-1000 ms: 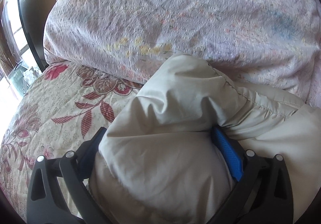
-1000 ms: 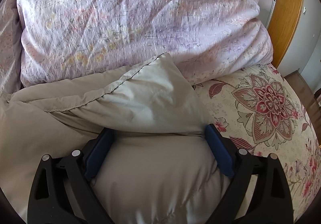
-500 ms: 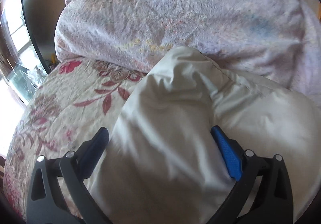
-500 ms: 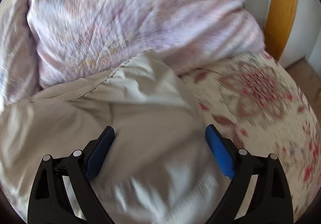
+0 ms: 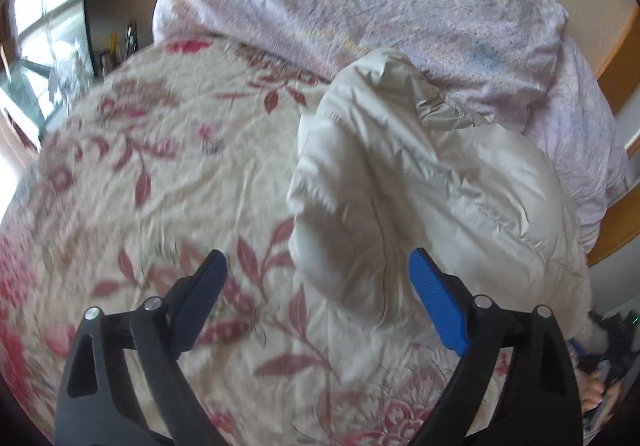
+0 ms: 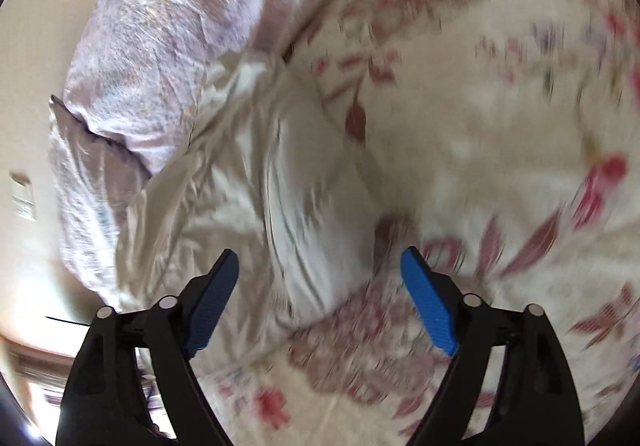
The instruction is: Fold large clothes
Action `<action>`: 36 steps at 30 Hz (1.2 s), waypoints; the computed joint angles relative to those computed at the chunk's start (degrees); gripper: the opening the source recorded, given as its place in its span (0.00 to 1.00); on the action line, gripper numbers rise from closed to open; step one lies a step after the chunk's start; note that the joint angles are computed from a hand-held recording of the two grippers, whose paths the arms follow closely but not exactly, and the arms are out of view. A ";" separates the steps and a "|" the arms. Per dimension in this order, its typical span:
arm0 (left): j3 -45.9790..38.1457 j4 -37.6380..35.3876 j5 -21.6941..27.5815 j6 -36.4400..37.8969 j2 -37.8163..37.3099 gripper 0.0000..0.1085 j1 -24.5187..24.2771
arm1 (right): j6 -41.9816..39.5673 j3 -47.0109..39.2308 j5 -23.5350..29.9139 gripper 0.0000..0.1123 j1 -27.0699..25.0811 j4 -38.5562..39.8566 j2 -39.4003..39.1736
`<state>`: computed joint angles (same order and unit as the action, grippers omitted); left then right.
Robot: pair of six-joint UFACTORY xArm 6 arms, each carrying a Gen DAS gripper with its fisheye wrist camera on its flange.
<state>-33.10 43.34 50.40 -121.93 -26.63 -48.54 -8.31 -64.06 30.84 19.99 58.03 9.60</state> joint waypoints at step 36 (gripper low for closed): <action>4.93 13.11 12.31 -41.22 -5.39 0.16 -26.84 | -31.37 23.52 10.62 0.15 -1.06 34.53 -18.58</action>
